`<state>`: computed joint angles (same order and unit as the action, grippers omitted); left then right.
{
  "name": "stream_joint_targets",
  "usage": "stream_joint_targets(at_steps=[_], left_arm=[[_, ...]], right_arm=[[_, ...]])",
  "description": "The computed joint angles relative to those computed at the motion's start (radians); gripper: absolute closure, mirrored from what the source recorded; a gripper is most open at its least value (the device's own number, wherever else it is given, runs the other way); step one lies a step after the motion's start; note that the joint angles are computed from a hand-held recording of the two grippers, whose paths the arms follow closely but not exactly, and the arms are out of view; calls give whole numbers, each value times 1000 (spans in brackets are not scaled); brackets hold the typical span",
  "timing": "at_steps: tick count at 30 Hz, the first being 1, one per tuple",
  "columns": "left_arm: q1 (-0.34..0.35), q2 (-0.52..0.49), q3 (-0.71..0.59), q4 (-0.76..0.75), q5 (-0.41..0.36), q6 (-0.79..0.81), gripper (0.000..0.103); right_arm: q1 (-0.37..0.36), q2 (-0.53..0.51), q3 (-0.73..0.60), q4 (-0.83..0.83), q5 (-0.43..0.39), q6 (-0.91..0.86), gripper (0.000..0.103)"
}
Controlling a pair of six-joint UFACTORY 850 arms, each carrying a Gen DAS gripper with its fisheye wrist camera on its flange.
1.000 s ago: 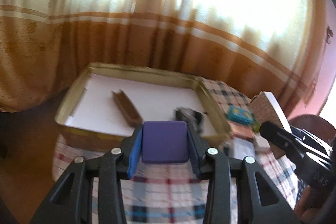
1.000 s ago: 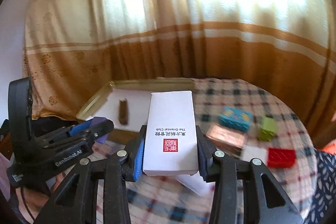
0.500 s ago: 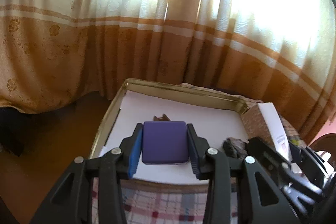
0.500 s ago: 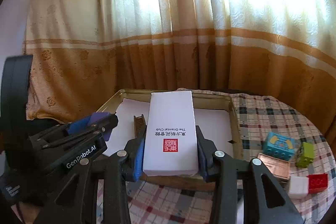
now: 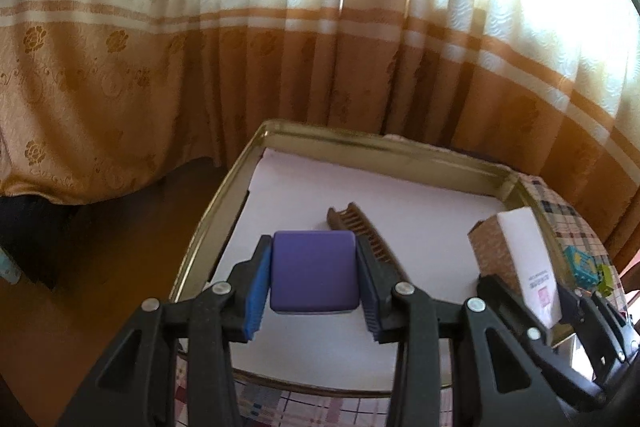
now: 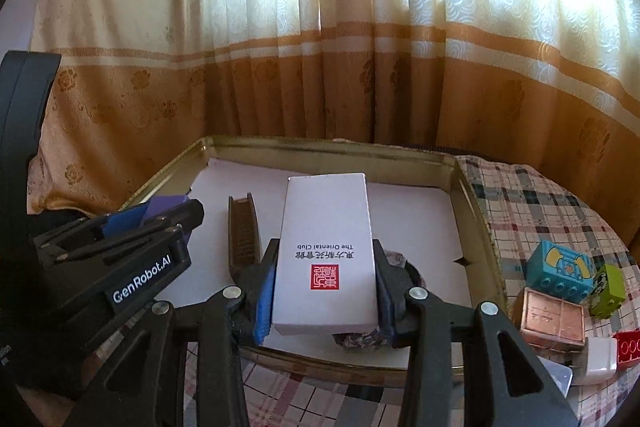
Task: Organize rigid objects
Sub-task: 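Lower purple block and white box into the tin tray and release both, then withdraw both tools from the tray toward the remaining objects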
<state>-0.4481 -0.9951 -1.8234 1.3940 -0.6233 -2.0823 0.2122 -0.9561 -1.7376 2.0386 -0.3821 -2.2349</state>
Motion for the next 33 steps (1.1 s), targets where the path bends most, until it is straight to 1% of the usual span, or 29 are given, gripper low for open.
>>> stream_joint_targets(at_steps=[2, 4, 6, 10, 11, 12, 13, 14, 15, 16, 17, 18, 19, 21, 22, 23, 24, 25, 26, 27, 29, 31, 33], left_arm=[[1, -1, -3, 7, -10, -16, 64], [-1, -8, -13, -9, -28, 2, 64], [-1, -16, -28, -39, -32, 31, 64], [-1, -19, -34, -53, -45, 39, 64], [-2, -18, -32, -52, -51, 35, 64], [-5, -20, -36, -61, -65, 39, 63], [-5, -23, -40, -66, -73, 41, 60], [-7, -21, -37, -67, -86, 32, 49], [-9, -18, -31, -65, -101, 17, 41], [-10, -6, -9, -35, -97, -25, 39], [-12, -2, -1, -22, -99, -39, 37], [-17, -4, -5, -22, -115, -37, 32], [-24, -9, -13, -25, -144, -30, 25], [-36, -14, -19, -29, -175, -26, 20], [-38, -16, -23, -33, -178, -25, 16], [-42, -14, -20, -21, -186, -33, 8], [-49, -17, -23, -17, -220, -39, 2], [-54, -21, -31, -26, -259, -39, 0], [-58, -22, -32, -27, -289, -48, 0], [-61, -20, -26, -22, -306, -62, 0], [-62, -10, -10, -14, -306, -81, 0], [-62, -10, -12, -32, -304, -72, 0], [-58, -9, -13, -74, -276, -50, 0]], right_arm=[[1, 2, 4, 42, -2, -41, 59], [4, -6, -13, 5, 5, -12, 59], [6, -8, -16, 10, 3, -22, 59], [9, -9, -18, -3, -1, -28, 59], [9, -5, -12, 9, -6, -43, 58], [10, -2, -5, 42, -4, -75, 56], [13, 7, 10, 117, 9, -147, 53], [14, 12, 20, 186, 14, -207, 46], [12, 19, 35, 247, 8, -254, 40], [8, 22, 41, 267, -1, -261, 36], [3, 27, 52, 287, -18, -267, 30], [-1, 32, 61, 307, -32, -275, 26], [-6, 41, 80, 347, -56, -302, 26], [-10, 57, 110, 414, -83, -362, 26], [-11, 71, 136, 473, -100, -421, 26], [-11, 81, 155, 512, -115, -461, 25], [-13, 93, 180, 554, -143, -505, 21], [-14, 106, 203, 591, -172, -542, 18], [-14, 117, 229, 635, -204, -586, 12], [-14, 128, 253, 674, -236, -628, 9], [-13, 141, 282, 709, -273, -681, 8], [-8, 148, 288, 717, -267, -712, 8], [-7, 149, 286, 716, -253, -719, 8]])
